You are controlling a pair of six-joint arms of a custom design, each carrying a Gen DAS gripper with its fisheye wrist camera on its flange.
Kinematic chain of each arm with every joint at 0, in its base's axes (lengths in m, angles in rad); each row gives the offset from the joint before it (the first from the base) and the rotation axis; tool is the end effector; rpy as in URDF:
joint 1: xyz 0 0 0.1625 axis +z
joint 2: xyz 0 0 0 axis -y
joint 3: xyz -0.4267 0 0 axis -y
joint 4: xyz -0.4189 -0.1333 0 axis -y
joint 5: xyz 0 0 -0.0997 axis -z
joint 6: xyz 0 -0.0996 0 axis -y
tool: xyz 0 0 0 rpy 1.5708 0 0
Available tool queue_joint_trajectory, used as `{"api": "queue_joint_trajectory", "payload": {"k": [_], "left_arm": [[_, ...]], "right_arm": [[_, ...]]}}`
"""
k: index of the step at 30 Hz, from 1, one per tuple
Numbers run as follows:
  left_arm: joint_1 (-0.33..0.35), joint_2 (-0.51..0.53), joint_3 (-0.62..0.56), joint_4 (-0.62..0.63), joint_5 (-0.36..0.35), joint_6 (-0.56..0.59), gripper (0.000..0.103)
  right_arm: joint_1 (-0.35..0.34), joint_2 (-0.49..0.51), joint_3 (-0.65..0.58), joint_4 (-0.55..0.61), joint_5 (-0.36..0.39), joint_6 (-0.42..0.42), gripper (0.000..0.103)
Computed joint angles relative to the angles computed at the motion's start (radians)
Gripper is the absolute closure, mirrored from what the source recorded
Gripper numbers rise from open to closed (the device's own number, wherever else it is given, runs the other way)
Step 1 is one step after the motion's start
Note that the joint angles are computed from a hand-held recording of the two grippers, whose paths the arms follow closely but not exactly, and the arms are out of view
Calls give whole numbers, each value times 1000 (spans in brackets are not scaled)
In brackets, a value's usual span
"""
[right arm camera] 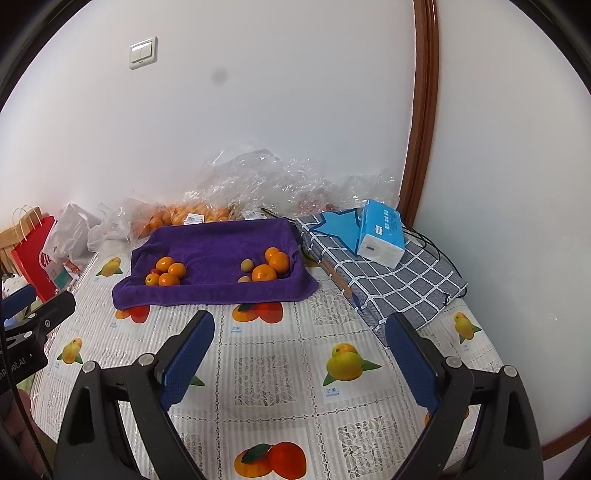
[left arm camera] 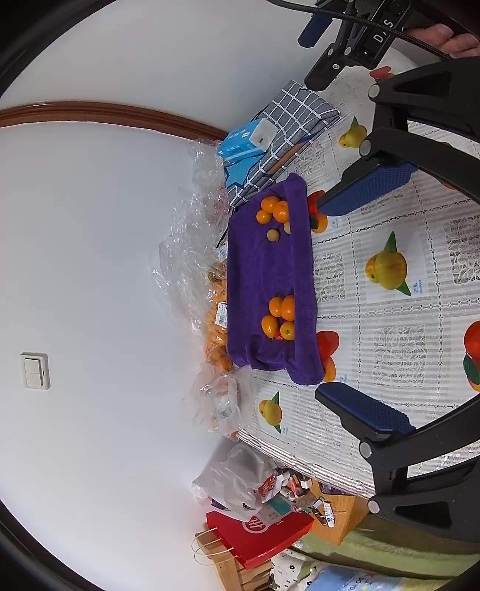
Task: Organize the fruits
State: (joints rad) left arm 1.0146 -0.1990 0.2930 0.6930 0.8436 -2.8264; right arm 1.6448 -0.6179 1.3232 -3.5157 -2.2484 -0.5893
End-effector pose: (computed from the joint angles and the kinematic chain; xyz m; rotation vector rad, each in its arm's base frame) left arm -0.2620 -0.7994 0.0845 0.6462 2.2495 -1.0543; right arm 0.1278 -0.7652 0.2072 0.1705 -1.9942 1.1652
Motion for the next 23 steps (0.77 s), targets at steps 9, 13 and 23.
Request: {"api": "queue_joint_trajectory", "payload": {"k": [9,13,23], "left_arm": [[-1,-2,5,-6,-1,2,11],[-1,-2,5,-6,-1,3,11],[-2,-18,39,-39,1,21,10]], "right_arm": [[0,0,0,0,-1,-1,10],[1,1,-1,0,-2,0,10],[1,3,-2,2,1,1,10]]}}
